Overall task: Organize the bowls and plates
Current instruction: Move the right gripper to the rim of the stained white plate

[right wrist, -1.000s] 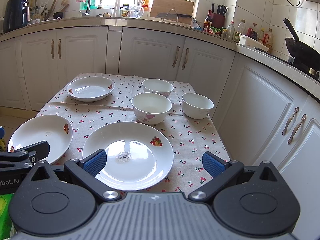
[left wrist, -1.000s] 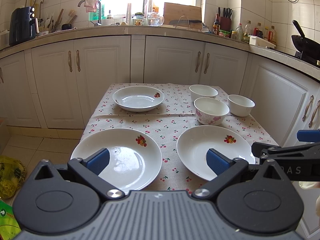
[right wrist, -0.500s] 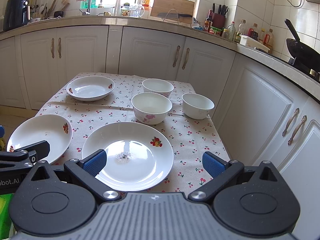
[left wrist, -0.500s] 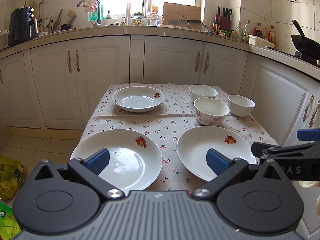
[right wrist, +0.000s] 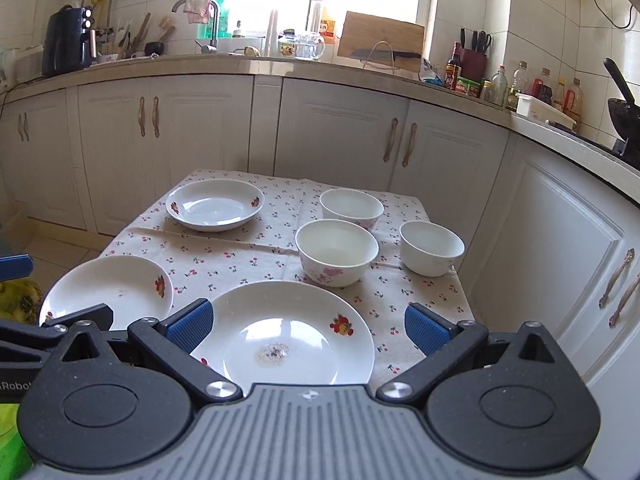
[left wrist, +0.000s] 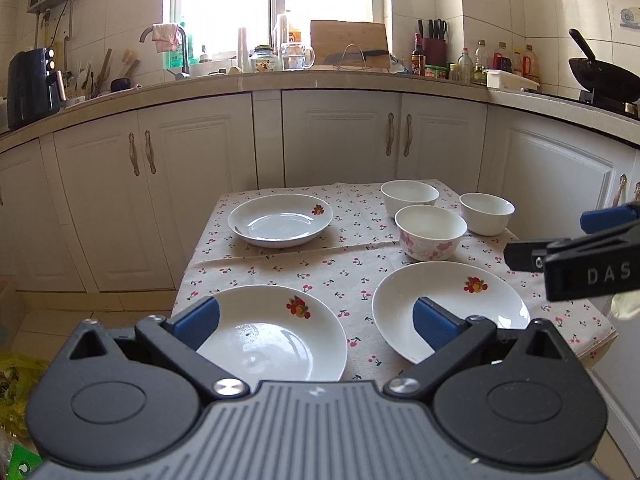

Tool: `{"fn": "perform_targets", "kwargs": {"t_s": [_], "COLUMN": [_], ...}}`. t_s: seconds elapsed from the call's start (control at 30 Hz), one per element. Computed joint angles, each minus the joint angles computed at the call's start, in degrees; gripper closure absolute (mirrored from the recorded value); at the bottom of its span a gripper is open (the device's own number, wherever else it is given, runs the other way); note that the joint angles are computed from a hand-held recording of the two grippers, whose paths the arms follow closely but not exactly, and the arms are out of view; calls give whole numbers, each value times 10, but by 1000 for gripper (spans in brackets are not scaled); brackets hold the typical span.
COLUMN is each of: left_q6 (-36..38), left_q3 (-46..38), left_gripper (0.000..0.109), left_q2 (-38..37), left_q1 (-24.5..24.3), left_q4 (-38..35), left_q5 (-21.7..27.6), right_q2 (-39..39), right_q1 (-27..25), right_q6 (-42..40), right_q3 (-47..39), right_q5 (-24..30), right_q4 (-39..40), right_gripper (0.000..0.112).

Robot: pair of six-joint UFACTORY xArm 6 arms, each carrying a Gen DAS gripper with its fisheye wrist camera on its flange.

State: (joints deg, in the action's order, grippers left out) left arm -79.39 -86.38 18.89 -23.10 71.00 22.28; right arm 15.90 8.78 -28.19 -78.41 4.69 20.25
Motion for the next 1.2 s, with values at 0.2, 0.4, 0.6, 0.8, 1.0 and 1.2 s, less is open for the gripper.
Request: {"fn": "perform_targets", "kwargs": {"t_s": [0.2,0.4,0.6,0.8,1.0,1.2], "left_q6": [-46,59,124,238,378,552], "left_q3": [17,56,114,160,164,153], "left_gripper": [6,6,6,6,6,6], "left_q2": [-6,-11,-29,-32,-6,21], "left_q1": [26,59,88,107,113,109], "left_q4": [79,-38,-87,-194,-319,-489], "left_q5": [-39,-95,-131,-158,-181,-199], "right_q2": [41,90,143,196,243,285], "right_q1": [6,-5,2,18,29,30], "right_q6": [-232,-298,-300,-268,-218,-176], "right_q3": [-87,-176,-253,-323,-388,-453], "right_q5": [65,184,277,329,359,392], "right_q4": [217,293,263,210,156,121], "right_gripper": [9,9,9,9,9,9]}}
